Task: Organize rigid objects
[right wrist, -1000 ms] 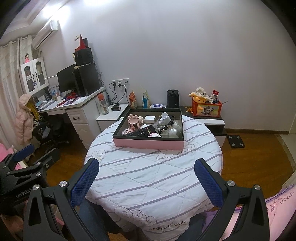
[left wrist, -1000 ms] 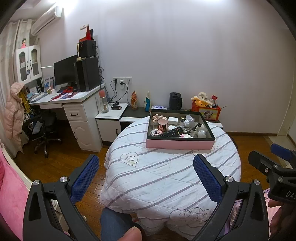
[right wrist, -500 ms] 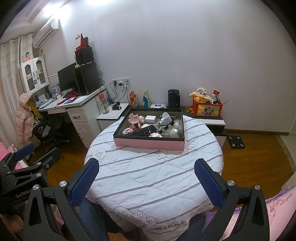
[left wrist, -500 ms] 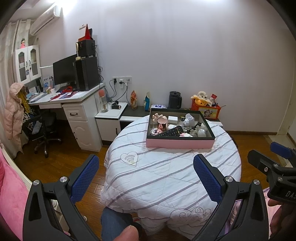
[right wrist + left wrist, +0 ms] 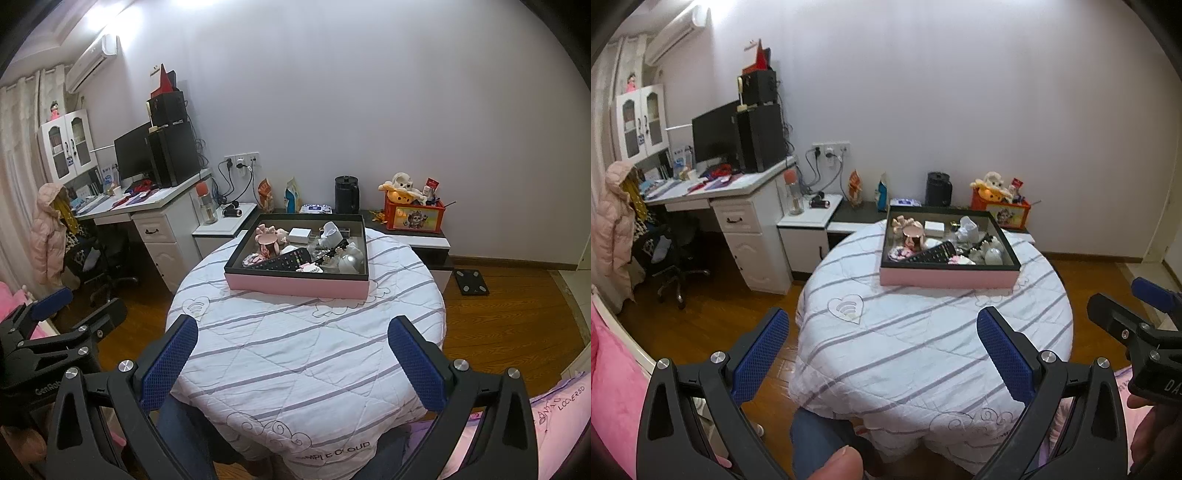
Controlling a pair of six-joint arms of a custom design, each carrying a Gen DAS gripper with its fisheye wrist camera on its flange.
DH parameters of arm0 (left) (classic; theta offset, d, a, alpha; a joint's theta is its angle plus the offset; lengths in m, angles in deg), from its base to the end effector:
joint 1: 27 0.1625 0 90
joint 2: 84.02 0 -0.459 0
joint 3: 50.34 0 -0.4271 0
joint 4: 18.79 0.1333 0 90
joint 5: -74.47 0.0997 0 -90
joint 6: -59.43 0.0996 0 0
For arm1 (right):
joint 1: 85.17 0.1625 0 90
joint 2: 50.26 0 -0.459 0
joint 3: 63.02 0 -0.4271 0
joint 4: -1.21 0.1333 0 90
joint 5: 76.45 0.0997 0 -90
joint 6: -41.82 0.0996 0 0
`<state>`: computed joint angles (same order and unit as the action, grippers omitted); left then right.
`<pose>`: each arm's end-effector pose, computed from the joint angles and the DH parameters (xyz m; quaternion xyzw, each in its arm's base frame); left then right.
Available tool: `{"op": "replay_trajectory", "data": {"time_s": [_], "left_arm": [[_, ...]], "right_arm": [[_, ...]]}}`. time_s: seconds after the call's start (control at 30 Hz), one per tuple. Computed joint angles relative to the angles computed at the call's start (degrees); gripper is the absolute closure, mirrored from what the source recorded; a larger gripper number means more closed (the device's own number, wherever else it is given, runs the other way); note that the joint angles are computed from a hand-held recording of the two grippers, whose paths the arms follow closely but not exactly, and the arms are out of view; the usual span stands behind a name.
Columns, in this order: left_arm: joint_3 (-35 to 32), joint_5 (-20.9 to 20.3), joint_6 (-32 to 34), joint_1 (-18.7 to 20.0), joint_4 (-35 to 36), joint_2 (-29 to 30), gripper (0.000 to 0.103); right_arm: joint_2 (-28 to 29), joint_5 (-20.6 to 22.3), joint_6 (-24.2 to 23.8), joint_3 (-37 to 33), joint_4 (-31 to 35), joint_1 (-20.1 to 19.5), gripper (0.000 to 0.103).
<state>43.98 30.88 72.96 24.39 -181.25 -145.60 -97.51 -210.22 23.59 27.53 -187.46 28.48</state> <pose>-0.2752 -0.6738 0.3461 0.2597 0.8353 -0.3853 0.2940 0.3551 -0.6504 0.2478 0.1319 -0.8293 0.4463 0.3093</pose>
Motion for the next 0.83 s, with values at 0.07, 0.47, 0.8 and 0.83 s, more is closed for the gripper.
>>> {"op": "replay_trajectory", "data": {"time_s": [0.07,0.47,0.8,0.83], "left_arm": [[-0.1,0.5,0.5,0.0,-0.3,0.3,0.000],[-1.0,-0.1,-0.9,0.6,1.6,1.0,0.000],[-0.9,-3.0,-0.8,1.3,0.9,0.8,0.000],[-1.0,-2.5,-0.7,1.3,0.9,1.0,0.000]], "right_arm": [[0.0,-0.2,0.2,-0.1,0.3,0.0,0.000],[-0.3,0.6,0.7,0.0,1.4,-0.9,0.000],[-0.2,0.9,1.0,-0.1,2.1,-1.5,0.000],[-0.2,0.9,1.1,0.0,2.1,-1.6,0.000]]}}
